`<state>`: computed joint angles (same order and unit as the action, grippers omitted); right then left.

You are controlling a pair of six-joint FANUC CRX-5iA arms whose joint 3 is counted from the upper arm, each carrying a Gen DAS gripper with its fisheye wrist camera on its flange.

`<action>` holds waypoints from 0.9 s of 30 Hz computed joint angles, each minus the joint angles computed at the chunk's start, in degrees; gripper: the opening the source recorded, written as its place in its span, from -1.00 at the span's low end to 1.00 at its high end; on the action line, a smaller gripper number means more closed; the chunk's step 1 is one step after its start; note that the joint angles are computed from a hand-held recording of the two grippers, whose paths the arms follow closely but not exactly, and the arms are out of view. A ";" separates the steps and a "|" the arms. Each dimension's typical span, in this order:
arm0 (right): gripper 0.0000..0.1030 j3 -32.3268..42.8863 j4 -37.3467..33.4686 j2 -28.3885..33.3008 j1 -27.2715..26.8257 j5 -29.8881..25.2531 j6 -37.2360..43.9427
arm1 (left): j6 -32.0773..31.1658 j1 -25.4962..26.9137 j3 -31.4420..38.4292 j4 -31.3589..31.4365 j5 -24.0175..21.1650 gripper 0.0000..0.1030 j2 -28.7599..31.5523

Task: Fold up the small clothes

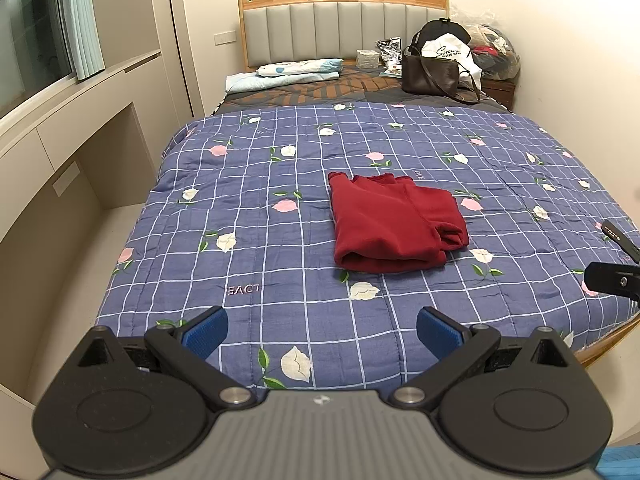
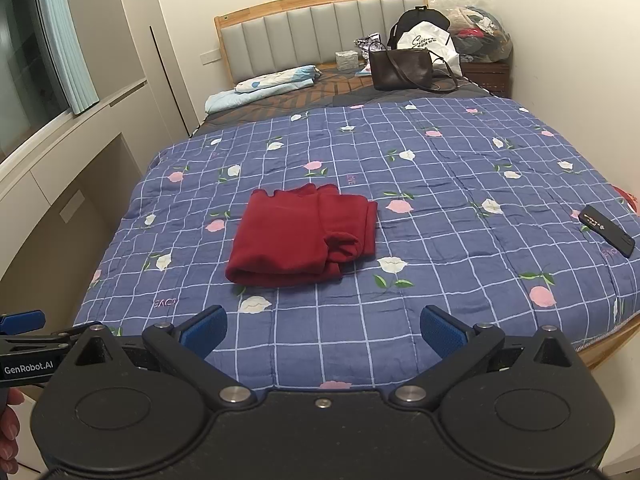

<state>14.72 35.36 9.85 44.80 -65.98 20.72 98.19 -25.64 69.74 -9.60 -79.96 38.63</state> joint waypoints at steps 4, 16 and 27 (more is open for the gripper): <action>0.99 -0.07 0.06 -0.05 -0.01 0.00 -0.10 | 0.02 -0.01 0.03 -0.01 0.00 0.99 0.02; 0.99 0.15 0.11 0.14 0.00 -0.03 -0.12 | 2.91 0.29 5.39 -0.38 -3.16 0.99 2.44; 0.99 0.66 -0.37 0.38 -0.16 -0.07 0.41 | 2.79 0.07 5.16 -0.66 -3.05 0.99 2.25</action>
<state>15.38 34.99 10.23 44.64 -66.05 21.13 100.98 -25.57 74.90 -10.26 -83.01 40.88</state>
